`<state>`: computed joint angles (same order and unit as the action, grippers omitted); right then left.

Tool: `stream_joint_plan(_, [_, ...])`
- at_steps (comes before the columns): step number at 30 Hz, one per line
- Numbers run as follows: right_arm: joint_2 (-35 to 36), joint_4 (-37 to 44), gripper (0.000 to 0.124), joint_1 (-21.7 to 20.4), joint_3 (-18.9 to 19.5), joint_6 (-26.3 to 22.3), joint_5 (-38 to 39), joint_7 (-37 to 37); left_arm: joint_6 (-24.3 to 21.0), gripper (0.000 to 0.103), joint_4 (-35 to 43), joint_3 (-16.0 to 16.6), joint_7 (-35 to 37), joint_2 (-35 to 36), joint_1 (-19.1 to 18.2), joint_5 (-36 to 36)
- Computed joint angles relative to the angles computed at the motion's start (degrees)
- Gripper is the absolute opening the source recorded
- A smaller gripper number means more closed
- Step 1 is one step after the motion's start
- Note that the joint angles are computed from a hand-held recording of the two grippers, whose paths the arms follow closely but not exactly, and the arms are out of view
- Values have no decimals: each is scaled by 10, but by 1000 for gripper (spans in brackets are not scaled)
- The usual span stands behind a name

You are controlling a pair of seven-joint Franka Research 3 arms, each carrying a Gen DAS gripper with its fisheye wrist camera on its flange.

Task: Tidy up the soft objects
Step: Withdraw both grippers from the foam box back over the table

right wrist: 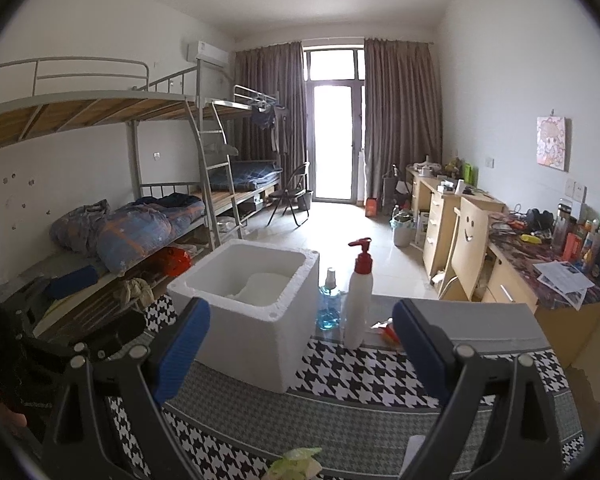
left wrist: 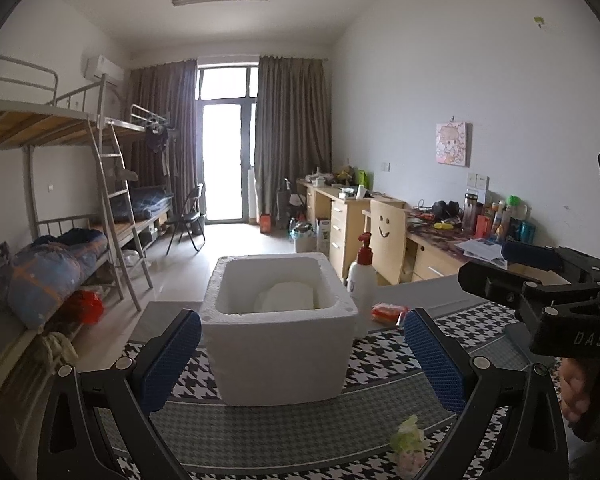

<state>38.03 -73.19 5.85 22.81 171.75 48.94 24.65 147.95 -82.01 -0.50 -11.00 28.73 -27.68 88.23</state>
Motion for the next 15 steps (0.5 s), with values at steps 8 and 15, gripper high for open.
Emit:
stream_joint_plan(8, [-19, -41, 95, -35, 41, 31, 50, -57, 34, 102, 3, 0, -3, 7, 3, -2])
stream_joint_plan(15, [-29, -61, 95, -45, 45, 45, 88, -85, 46, 102, 25, 4, 22, 28, -6, -24])
